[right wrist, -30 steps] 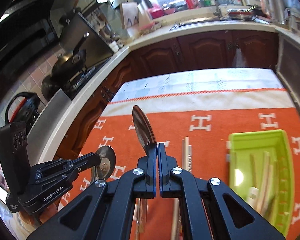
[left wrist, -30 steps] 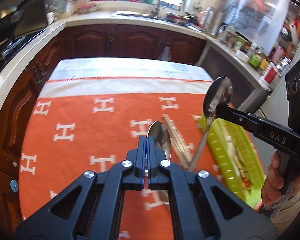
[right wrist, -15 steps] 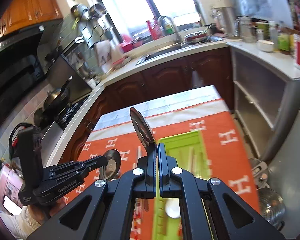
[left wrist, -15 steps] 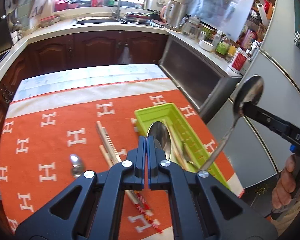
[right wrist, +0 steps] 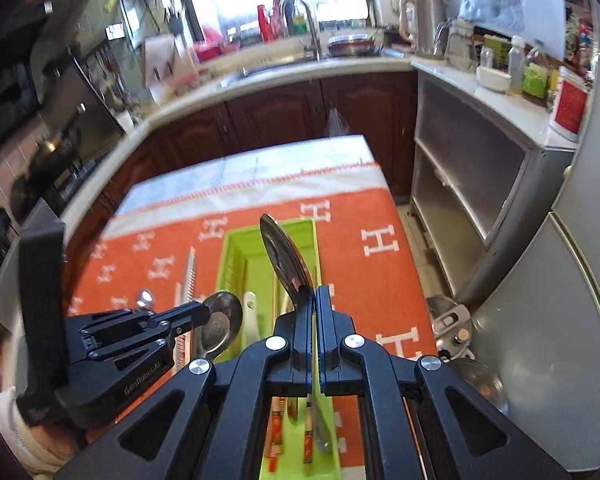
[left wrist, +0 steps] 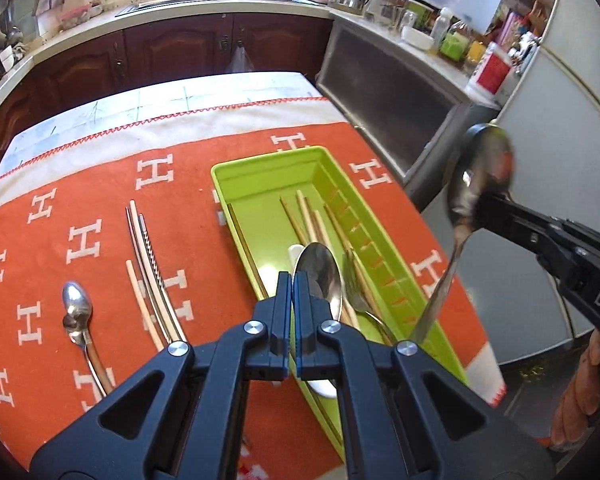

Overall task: Organize utensils
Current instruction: 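Carry both spoons into the green tray and open both tools, then move both open tools back toward the remaining spoons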

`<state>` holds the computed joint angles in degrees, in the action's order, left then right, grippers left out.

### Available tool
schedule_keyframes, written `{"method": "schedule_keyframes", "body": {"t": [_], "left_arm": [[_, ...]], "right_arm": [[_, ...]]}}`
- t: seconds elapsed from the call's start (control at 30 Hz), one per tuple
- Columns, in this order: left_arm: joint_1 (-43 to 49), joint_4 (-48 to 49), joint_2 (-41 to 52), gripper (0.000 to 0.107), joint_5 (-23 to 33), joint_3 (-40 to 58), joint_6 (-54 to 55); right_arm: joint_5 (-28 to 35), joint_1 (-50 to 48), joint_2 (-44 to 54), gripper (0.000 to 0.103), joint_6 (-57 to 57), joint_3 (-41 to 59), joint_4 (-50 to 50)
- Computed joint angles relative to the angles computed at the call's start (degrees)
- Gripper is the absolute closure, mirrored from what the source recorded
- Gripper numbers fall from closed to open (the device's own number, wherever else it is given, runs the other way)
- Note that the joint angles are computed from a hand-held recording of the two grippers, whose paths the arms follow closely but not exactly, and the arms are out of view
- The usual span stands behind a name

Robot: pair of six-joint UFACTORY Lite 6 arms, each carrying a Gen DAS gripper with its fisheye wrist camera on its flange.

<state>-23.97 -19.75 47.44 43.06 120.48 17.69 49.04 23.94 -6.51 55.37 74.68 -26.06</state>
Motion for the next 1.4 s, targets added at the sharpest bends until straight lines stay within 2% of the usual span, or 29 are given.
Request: {"method": "schedule_keyframes", "body": {"t": [0.17,0.3,0.5,0.6,0.67,0.7,0.77,0.87,1.0,1.2,1.33,1.4], "left_arm": [[-0.83,5.41,8.63,0.107,-0.34,8.51,-5.66],[-0.95,5.58,11.95,0.107,-1.64,11.75,-4.09],[0.32,2.07,14.83,0.107,1.48,16.51,-1.61],[0.82,0.99,12.95,0.107,1.74,14.39,-0.08],[1.10,0.58,11.32,0.107,1.75,12.57,0.75],[1.34,0.35,10.38,0.107,2.03,11.67,1.22],[1.94,-0.02,9.28,0.107,3.17,11.17,2.11],[3.14,-0.57,5.42,0.107,3.15,6.78,3.92],[5.45,-0.11,0.04,0.105,3.30,0.53,5.15],[10.85,0.44,-10.08,0.087,0.32,-11.74,7.14],[14.69,1.39,-16.97,0.076,-2.68,-19.60,8.65],[17.40,1.08,-19.43,0.075,-3.70,-22.64,10.16]], "right_arm": [[-3.62,-5.01,10.11,0.102,-7.76,5.29,5.00],[-4.69,-7.06,21.01,0.102,-12.00,13.29,7.19],[-5.63,-11.40,35.77,0.101,-19.82,24.74,16.22],[-4.97,-12.23,41.52,0.093,-20.38,30.38,19.13],[-4.62,-12.12,46.55,0.080,-20.25,36.38,20.01],[-4.94,-12.22,48.38,0.077,-20.38,38.68,20.43],[-5.76,-11.83,46.68,0.069,-19.16,37.09,19.32],[-7.22,-10.03,44.56,0.068,-16.36,35.39,17.69],[-9.19,-7.77,37.02,0.068,-12.78,27.73,16.19],[-10.90,-1.20,27.98,0.068,-2.06,19.49,10.12],[-9.73,4.13,26.64,0.068,4.17,19.97,5.84],[-7.79,7.03,27.53,0.068,6.88,22.14,3.03]]}}
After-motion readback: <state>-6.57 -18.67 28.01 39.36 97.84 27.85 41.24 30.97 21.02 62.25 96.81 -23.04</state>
